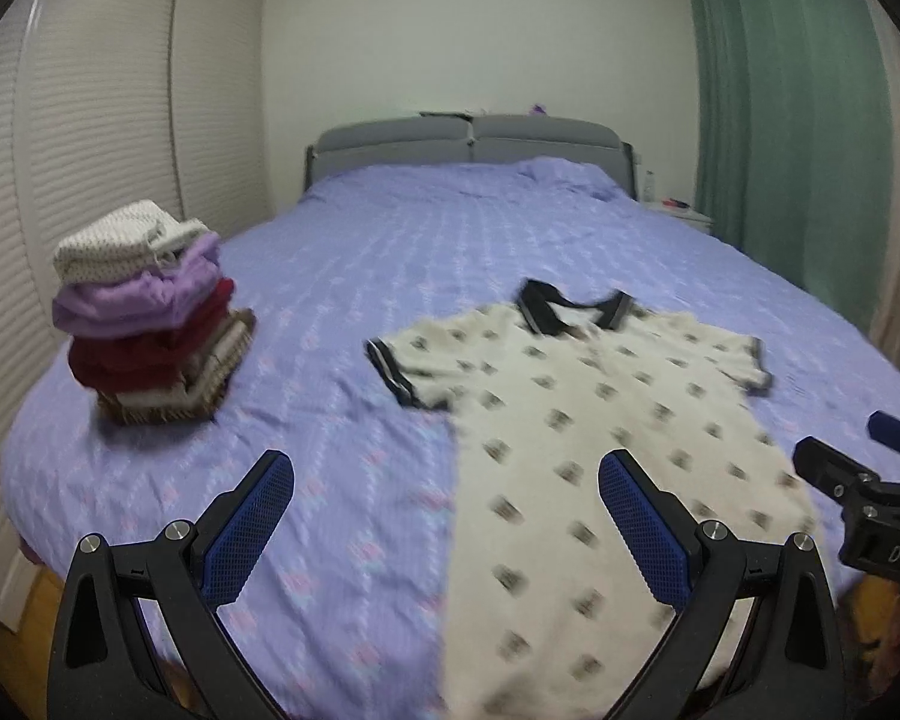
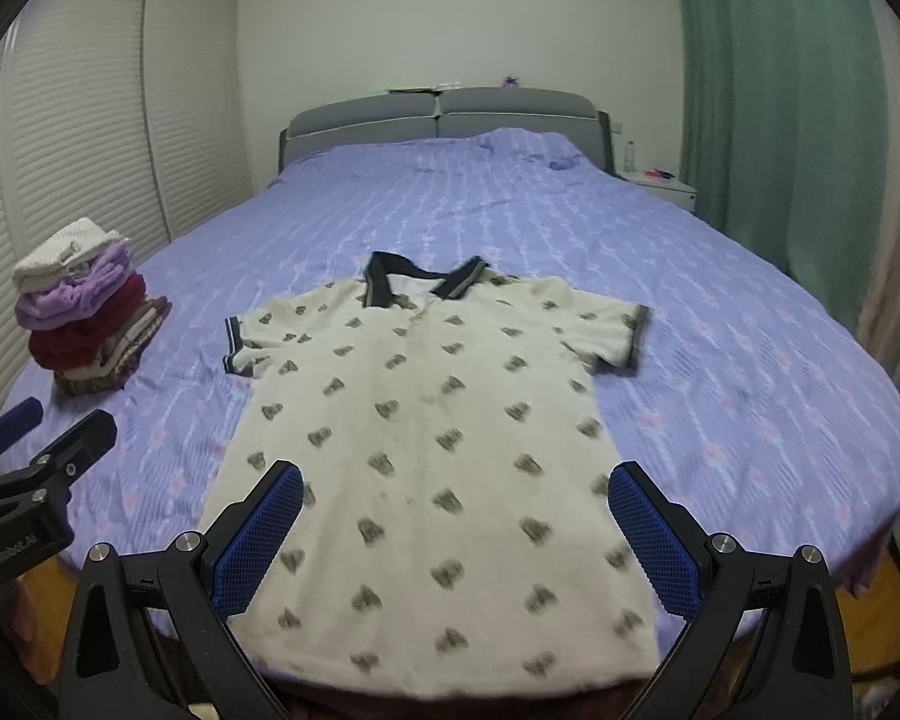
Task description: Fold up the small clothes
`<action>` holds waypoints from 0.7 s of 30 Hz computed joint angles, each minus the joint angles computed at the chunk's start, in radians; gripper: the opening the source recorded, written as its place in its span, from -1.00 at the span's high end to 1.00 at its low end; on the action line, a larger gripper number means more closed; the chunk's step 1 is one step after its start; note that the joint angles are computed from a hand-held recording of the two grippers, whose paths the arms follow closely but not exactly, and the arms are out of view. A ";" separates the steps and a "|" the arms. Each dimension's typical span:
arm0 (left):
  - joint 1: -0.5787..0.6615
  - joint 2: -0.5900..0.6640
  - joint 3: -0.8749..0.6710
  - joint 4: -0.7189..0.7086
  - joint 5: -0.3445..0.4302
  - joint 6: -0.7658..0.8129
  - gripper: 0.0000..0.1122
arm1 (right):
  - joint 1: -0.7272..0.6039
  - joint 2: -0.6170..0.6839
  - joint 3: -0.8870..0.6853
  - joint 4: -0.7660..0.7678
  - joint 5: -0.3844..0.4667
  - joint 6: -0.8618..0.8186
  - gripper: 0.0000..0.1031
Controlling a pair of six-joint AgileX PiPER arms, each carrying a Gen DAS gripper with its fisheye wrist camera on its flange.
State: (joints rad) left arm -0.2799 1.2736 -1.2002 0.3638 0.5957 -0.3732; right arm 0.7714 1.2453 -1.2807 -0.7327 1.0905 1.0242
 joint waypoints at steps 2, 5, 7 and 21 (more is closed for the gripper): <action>0.057 0.054 -0.031 -0.025 -0.052 0.049 -0.84 | -0.042 0.067 -0.048 0.008 -0.038 -0.041 -0.99; 0.134 0.137 -0.096 -0.111 -0.090 0.158 -0.84 | -0.113 0.188 -0.153 0.039 -0.118 -0.119 -0.99; 0.188 0.210 -0.173 -0.218 -0.076 0.257 -0.84 | -0.149 0.257 -0.222 0.075 -0.158 -0.167 -0.99; 0.366 0.799 -0.845 -0.792 0.235 0.787 -0.17 | -0.266 0.810 -0.882 0.375 -0.123 -0.459 -0.99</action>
State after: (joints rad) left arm 0.0863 2.0722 -2.0449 -0.4284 0.8308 0.4134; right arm 0.5052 2.0556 -2.1625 -0.3576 0.9670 0.5653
